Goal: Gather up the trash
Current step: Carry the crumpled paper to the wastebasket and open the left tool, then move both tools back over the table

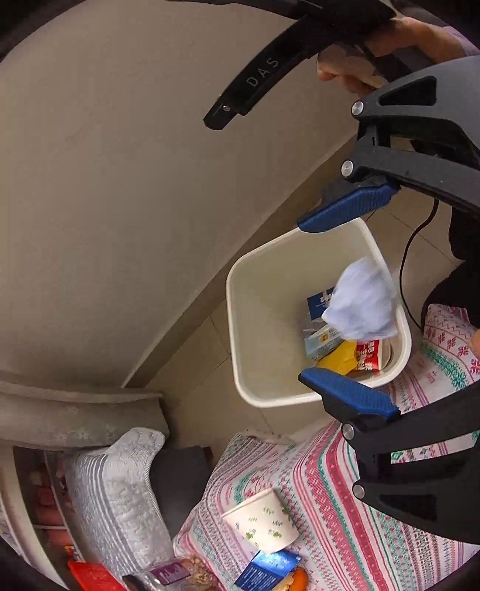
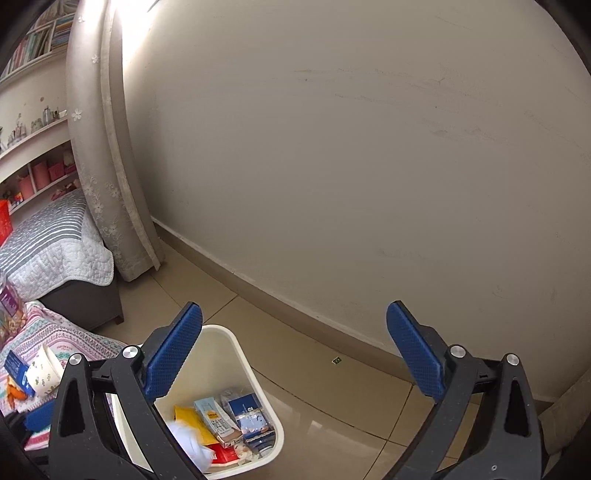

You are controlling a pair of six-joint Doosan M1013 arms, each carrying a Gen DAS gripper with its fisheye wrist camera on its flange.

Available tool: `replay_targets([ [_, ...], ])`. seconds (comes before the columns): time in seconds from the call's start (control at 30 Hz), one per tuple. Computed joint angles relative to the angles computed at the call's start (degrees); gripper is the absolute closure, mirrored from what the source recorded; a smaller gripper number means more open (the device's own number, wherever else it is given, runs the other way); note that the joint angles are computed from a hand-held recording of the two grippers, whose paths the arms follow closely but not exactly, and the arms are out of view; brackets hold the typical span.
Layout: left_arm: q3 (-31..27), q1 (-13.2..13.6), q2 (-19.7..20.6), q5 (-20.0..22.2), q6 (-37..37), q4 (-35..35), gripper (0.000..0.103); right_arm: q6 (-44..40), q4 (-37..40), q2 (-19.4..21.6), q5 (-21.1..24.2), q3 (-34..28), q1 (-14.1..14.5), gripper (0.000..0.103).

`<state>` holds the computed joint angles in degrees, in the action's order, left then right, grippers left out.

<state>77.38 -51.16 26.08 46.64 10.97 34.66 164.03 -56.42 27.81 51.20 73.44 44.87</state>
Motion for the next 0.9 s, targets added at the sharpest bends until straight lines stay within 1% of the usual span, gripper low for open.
replay_targets([
  [0.07, 0.33, -0.14, -0.43, 0.87, -1.59, 1.70, 0.029, -0.49, -0.03, 0.22, -0.12, -0.29, 0.18, 0.007],
  [0.2, 0.69, -0.96, -1.06, 4.21, -4.33, 5.79, 0.029, -2.03, 0.85, 0.74, -0.57, -1.10, 0.50, 0.007],
  [0.4, 1.31, -1.11, -1.67, 7.36, -5.54, 7.48, 0.028, -4.36, 1.71, 1.63, -1.45, -2.57, 1.33, 0.007],
  [0.53, 2.45, -1.08, -2.68, 8.78, -7.62, 8.65, 0.028, -6.54, 3.04, 2.56, -1.66, -4.15, 1.84, 0.007],
  [0.77, 4.16, -1.59, -4.02, 13.78, -11.05, 12.10, 0.028, -9.34, 3.38, 3.75, -1.84, -6.04, 3.12, 0.007],
  [0.9, 5.12, -1.93, -4.68, 16.59, -12.44, 13.14, 0.026, -10.99, 3.63, 4.27, -2.18, -6.84, 3.83, 0.007],
])
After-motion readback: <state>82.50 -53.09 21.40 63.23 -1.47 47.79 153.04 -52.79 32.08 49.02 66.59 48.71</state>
